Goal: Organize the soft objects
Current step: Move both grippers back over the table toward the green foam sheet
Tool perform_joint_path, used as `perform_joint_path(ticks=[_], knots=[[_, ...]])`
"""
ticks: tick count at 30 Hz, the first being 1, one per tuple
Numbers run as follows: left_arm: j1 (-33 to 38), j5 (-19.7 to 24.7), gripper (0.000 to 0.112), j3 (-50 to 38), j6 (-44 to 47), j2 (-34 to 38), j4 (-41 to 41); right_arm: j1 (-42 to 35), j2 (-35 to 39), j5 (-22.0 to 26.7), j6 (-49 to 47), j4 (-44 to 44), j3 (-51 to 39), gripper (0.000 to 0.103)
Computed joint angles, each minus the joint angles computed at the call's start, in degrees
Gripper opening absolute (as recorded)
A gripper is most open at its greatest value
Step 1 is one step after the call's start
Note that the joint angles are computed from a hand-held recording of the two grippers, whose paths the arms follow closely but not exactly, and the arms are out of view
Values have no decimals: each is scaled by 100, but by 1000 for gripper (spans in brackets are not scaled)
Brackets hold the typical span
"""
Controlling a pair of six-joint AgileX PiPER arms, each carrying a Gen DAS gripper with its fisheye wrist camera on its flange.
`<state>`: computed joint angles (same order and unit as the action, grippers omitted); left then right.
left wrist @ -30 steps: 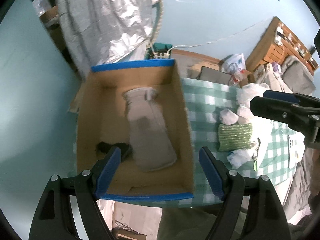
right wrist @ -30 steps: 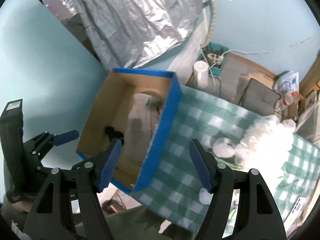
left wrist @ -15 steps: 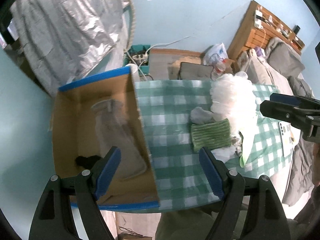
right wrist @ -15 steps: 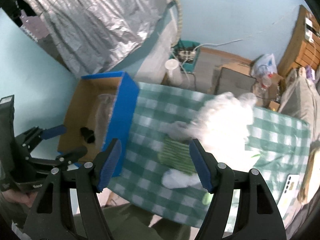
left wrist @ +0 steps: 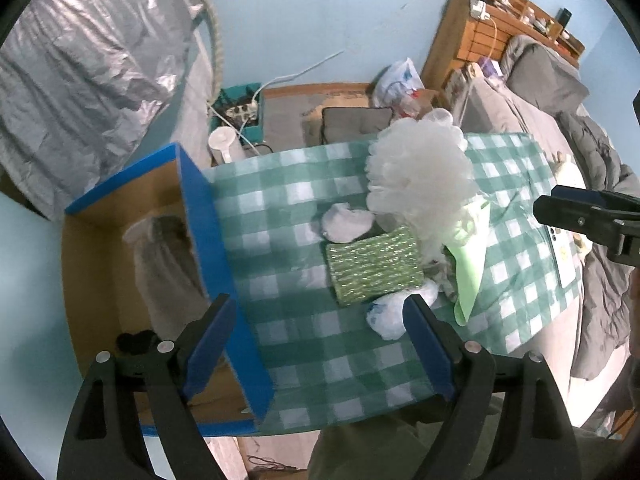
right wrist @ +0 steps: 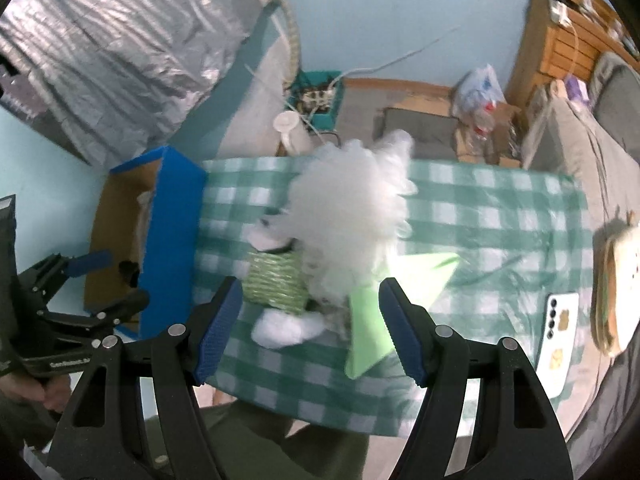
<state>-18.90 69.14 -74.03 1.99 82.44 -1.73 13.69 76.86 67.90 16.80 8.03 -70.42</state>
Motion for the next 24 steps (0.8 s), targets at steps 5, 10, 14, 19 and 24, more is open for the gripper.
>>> perform_joint_path(ticks=[5, 10, 14, 19, 24], knots=[[-203, -10, 86, -13, -143, 164, 8, -394, -230, -46, -152, 40, 419, 71], [-430, -107, 86, 18, -303, 290, 134, -705, -409, -109, -351, 102, 773, 71], [-570, -192, 86, 35, -348, 449, 138, -888, -413, -292, -556, 91, 1114, 71], [-633, -317, 86, 112, -475, 710, 103, -992, -300, -650, -825, 193, 1566, 71], [-591, -513, 86, 257, -554, 977, -22, -988, -67, -1177, -1062, 287, 1954, 71]])
